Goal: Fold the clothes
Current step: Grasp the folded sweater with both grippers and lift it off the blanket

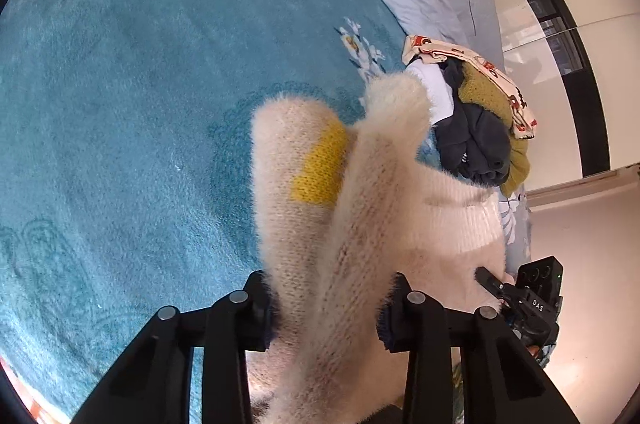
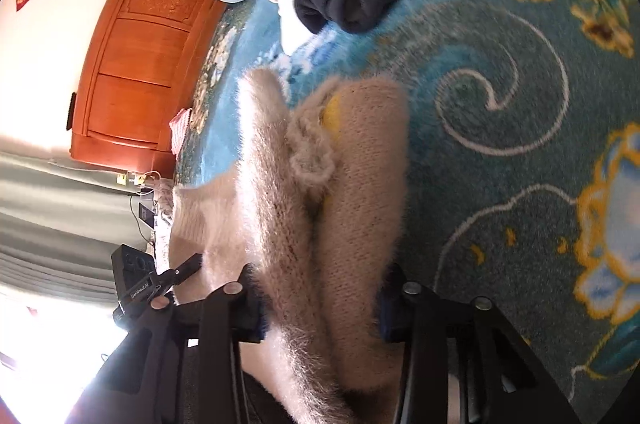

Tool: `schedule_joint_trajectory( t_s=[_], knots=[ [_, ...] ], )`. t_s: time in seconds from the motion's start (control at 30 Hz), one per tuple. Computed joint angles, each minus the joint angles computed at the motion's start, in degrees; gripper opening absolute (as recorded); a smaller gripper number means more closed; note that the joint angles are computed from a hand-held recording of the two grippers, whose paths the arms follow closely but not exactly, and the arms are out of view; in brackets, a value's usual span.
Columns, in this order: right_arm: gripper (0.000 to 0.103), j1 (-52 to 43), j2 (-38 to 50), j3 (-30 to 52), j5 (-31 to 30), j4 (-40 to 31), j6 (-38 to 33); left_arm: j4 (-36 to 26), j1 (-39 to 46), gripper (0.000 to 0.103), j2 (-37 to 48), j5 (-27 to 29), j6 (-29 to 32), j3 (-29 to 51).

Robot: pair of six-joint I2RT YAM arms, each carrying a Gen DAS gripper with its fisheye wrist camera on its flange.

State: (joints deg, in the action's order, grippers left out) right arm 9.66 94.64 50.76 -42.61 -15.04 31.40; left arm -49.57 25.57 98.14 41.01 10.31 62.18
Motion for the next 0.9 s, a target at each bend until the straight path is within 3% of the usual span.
schedule_joint_trajectory(
  t_s=[0.33, 0.57, 0.77, 0.9],
  knots=[
    [0.034, -5.57, -10.41, 5.44, -4.76, -8.33, -4.28, -9.77, -5.48, 0.037, -12.27, 1.90, -2.86, 9.26],
    [0.034, -16.29, -19.59, 12.88, -11.88, -21.88, -11.39, -12.90, -14.96, 0.037, -17.78, 3.46, -9.41, 18.73],
    [0.034, -31.11, -20.57, 28.34, -19.50, -46.16, -28.96, -10.46, -30.81, 0.037, -16.34, -0.14, -19.32, 28.28],
    [0.034, -44.98, -13.95, 44.69, -23.74, -71.64, -50.56, -7.39, -42.13, 0.037, -11.98, -2.35, -26.86, 35.71]
  ],
)
